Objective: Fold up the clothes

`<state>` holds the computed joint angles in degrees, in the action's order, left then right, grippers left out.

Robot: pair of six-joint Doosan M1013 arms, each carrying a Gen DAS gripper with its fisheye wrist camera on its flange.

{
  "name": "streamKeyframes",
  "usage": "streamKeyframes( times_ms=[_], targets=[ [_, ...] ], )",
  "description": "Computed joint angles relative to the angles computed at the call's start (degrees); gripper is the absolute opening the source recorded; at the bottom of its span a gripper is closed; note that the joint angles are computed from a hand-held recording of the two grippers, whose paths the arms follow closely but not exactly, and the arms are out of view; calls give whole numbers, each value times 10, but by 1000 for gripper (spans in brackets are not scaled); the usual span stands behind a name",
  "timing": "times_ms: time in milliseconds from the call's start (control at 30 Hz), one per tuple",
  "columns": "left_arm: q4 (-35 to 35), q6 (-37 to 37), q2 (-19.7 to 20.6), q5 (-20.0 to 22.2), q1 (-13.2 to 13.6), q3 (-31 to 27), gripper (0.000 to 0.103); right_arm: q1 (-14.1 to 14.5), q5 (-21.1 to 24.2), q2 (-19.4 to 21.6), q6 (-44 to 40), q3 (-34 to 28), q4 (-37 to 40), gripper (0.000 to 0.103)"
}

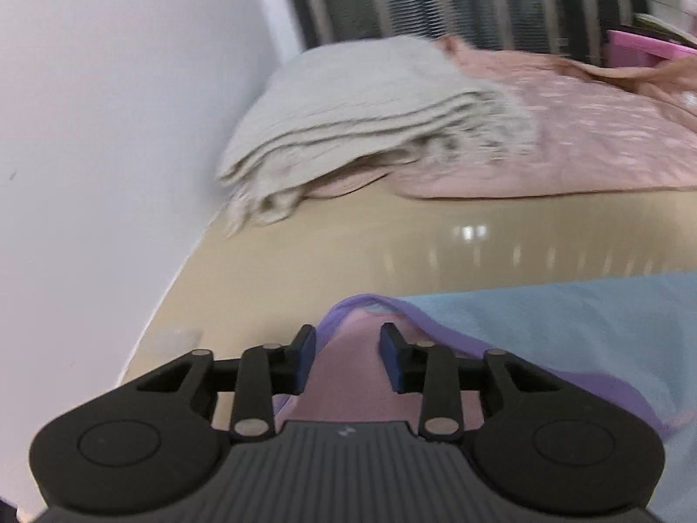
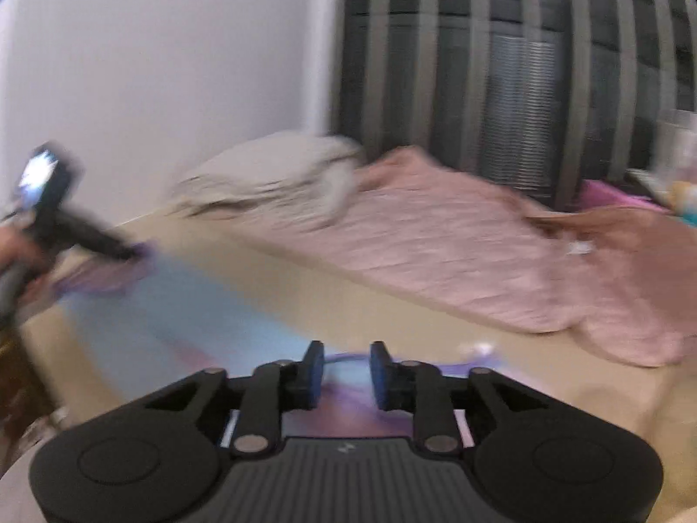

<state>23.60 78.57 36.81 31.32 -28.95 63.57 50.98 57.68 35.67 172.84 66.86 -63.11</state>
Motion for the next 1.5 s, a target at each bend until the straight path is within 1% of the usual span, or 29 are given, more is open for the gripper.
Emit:
streamKeyframes(
  times_ms=[33, 67, 100, 167, 233, 267, 333, 367, 433, 533, 600, 633, 667, 733, 800, 833, 867, 900, 1033, 1100, 1133, 1167, 1233, 1300, 1333, 1367, 1433, 1467, 1500],
  targets=[
    [-15, -4, -6, 1, 1, 3, 23, -6, 20, 4, -15, -11, 22, 24],
    [-51, 16, -18, -23, 2, 19, 24, -11, 41, 9, -29, -23, 42, 24],
    [-90, 49, -32, -51, 2, 38, 28, -17, 62, 14, -42, -36, 62, 24],
    [-199, 173, -55, -91, -4, 73, 37, -29, 107, 25, -65, -63, 97, 26],
    [-303, 318, -68, -96, -14, 97, 38, -44, 121, 40, -85, -89, 133, 24],
    [-343, 375, -72, -93, -19, 104, 38, -50, 136, 50, -95, -106, 149, 20],
    [-381, 427, -74, -81, -25, 111, 38, -53, 134, 53, -73, -106, 141, 0],
    [-380, 428, -72, -73, -28, 112, 38, -50, 125, 49, -57, -98, 124, 0],
    [-362, 405, -71, -65, -31, 113, 38, -35, 113, 38, -14, -72, 46, 0],
    [-346, 366, -73, -68, -29, 120, 38, 5, 160, 20, 71, -21, -101, 0],
    [-344, 348, -76, -67, -26, 123, 38, 29, 190, 4, 141, 20, -158, 0],
    [-338, 339, -76, -66, -26, 122, 38, 40, 207, 1, 163, 32, -157, 0],
    [-338, 338, -76, -66, -25, 121, 38, 42, 212, 0, 163, 32, -127, 0],
    [-348, 350, -76, -64, -23, 121, 39, 34, 177, -6, 138, 34, -74, 1],
    [-344, 343, -77, -66, -23, 123, 39, 22, 142, -7, 102, 25, -32, 10],
    [-338, 336, -77, -70, -24, 124, 40, 14, 126, -6, 80, 15, -17, 31],
    [-329, 327, -78, -75, -25, 127, 41, 6, 117, 0, 59, 1, -11, 46],
    [-320, 318, -79, -79, -26, 130, 41, -2, 119, 8, 45, -15, -6, 48],
    [-304, 301, -81, -84, -27, 134, 41, -44, 160, 49, -25, -102, 94, 45],
    [-309, 299, -81, -82, -27, 133, 41, -56, 163, 55, -34, -114, 132, 42],
    [-312, 299, -80, -81, -26, 133, 41, -61, 161, 56, -31, -115, 151, 26],
    [-314, 298, -80, -80, -26, 132, 41, -61, 155, 54, -29, -111, 156, 6],
    [-314, 294, -80, -79, -25, 131, 42, -62, 142, 50, -24, -102, 164, 5],
    [-311, 292, -79, -79, -25, 131, 44, -49, 116, 38, 5, -77, 115, 5],
    [-310, 291, -79, -78, -25, 130, 44, -41, 115, 34, 23, -69, 89, 5],
    [-306, 288, -79, -77, -25, 129, 44, -29, 124, 31, 47, -60, 40, 5],
    [-294, 276, -79, -76, -27, 129, 44, 3, 140, 12, 128, -4, -109, 5],
    [-289, 270, -79, -77, -27, 130, 44, 16, 160, 7, 153, 15, -155, 5],
    [-288, 265, -79, -78, -28, 130, 44, 28, 172, 3, 182, 34, -179, 5]
  ],
)
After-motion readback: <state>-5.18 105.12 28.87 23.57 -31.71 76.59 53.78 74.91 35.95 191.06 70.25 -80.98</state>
